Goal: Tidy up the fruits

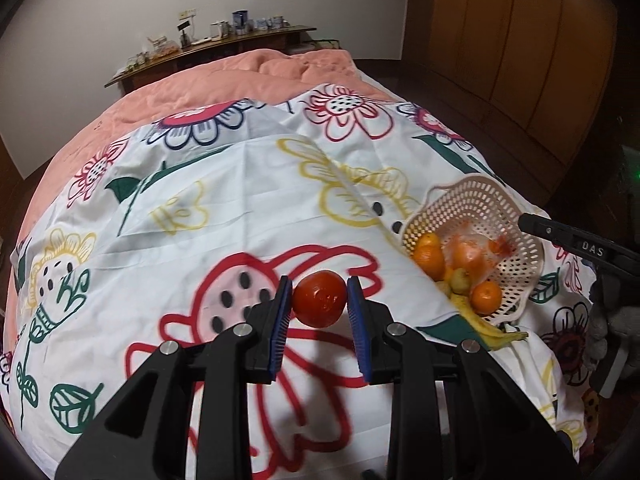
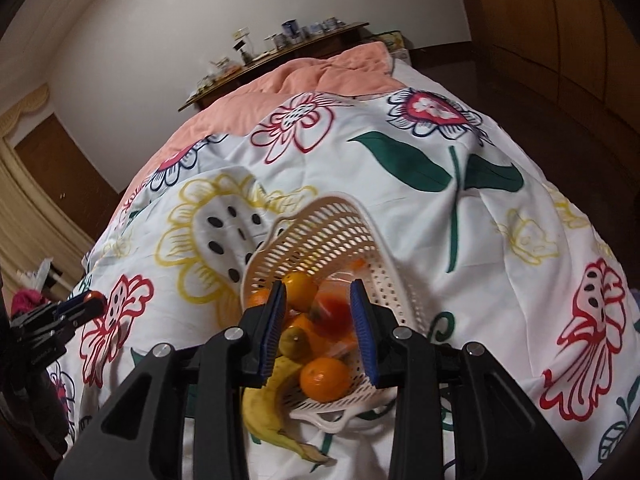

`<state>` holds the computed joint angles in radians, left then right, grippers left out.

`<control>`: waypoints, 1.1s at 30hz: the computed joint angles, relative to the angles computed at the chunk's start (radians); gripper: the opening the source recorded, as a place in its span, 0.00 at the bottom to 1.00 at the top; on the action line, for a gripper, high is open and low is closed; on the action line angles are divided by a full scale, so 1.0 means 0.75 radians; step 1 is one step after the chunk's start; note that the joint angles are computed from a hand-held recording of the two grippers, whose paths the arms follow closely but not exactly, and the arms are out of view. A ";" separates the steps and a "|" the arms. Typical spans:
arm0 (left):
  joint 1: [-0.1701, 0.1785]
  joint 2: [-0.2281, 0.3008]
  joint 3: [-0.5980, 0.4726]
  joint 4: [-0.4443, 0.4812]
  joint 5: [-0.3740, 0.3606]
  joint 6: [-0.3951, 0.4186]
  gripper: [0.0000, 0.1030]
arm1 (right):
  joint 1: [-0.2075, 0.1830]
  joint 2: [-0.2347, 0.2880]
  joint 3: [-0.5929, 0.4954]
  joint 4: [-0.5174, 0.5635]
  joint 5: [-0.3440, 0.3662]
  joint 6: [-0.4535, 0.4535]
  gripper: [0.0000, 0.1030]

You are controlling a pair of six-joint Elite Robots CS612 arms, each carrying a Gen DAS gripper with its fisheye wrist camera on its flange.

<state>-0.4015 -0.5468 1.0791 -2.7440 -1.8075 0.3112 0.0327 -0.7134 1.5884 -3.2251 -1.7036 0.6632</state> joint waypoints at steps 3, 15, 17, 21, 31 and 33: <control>-0.011 -0.002 0.002 0.014 -0.011 0.015 0.28 | -0.004 -0.003 0.019 -0.031 -0.005 0.016 0.34; -0.059 0.029 -0.061 0.143 -0.096 0.086 0.28 | -0.007 0.008 0.057 -0.155 -0.020 0.064 0.54; -0.068 0.044 -0.090 0.179 -0.114 0.100 0.28 | -0.003 0.007 0.057 -0.162 -0.044 0.054 0.55; -0.085 0.063 -0.129 0.211 -0.155 0.127 0.28 | 0.000 0.008 0.060 -0.193 -0.062 0.054 0.62; -0.091 0.103 -0.201 0.236 -0.185 0.062 0.42 | -0.001 0.004 0.083 -0.217 -0.076 0.109 0.69; -0.090 0.099 -0.190 0.204 -0.152 0.053 0.50 | 0.001 0.003 0.085 -0.214 -0.081 0.114 0.76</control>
